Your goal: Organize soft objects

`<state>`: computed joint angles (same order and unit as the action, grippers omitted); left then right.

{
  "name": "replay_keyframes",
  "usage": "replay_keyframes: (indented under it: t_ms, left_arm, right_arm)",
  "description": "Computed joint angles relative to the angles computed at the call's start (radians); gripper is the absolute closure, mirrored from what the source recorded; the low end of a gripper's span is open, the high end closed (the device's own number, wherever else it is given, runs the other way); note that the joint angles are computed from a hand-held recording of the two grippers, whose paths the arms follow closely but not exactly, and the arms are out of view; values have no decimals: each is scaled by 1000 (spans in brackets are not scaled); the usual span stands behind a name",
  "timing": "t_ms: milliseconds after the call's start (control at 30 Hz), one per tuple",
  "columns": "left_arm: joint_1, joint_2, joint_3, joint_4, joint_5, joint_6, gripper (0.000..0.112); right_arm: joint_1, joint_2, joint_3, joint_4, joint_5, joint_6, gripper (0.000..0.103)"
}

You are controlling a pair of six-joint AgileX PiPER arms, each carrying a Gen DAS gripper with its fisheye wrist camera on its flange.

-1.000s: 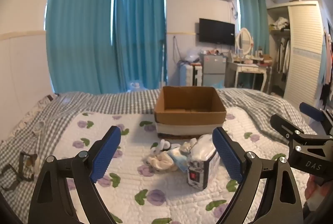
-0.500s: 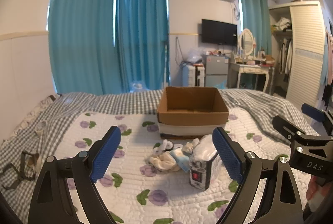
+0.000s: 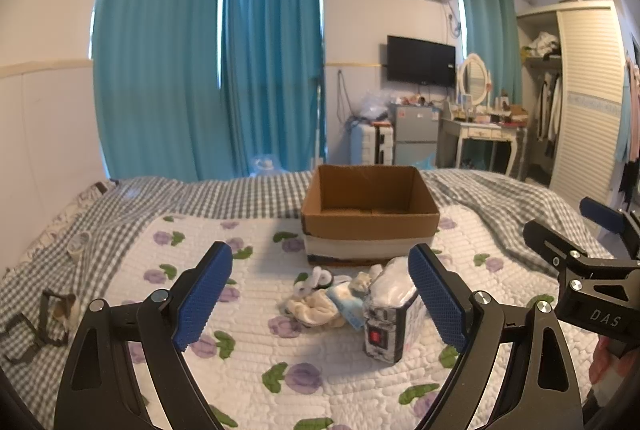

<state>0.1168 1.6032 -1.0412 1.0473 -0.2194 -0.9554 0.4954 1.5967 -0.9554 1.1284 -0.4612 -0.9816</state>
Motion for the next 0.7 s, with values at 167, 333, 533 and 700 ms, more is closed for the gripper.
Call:
replay_keyframes:
  t_ms: [167,333,533,700]
  left_arm:
    - [0,-1,1,-4,-1,4,21]
    - [-1,0,0,3,0,-3,21]
    - [-2,-1,0,-6,5,7,21]
    - [-2,-4,2,2,7,0,21]
  right_arm:
    - [0,0,-1,5,1,-5,0]
    - [-2,1,-3,3,3,-5,0]
    - [0,4,-7,10,3,-10,0]
    - [1,5,-8,11,2,-12,0]
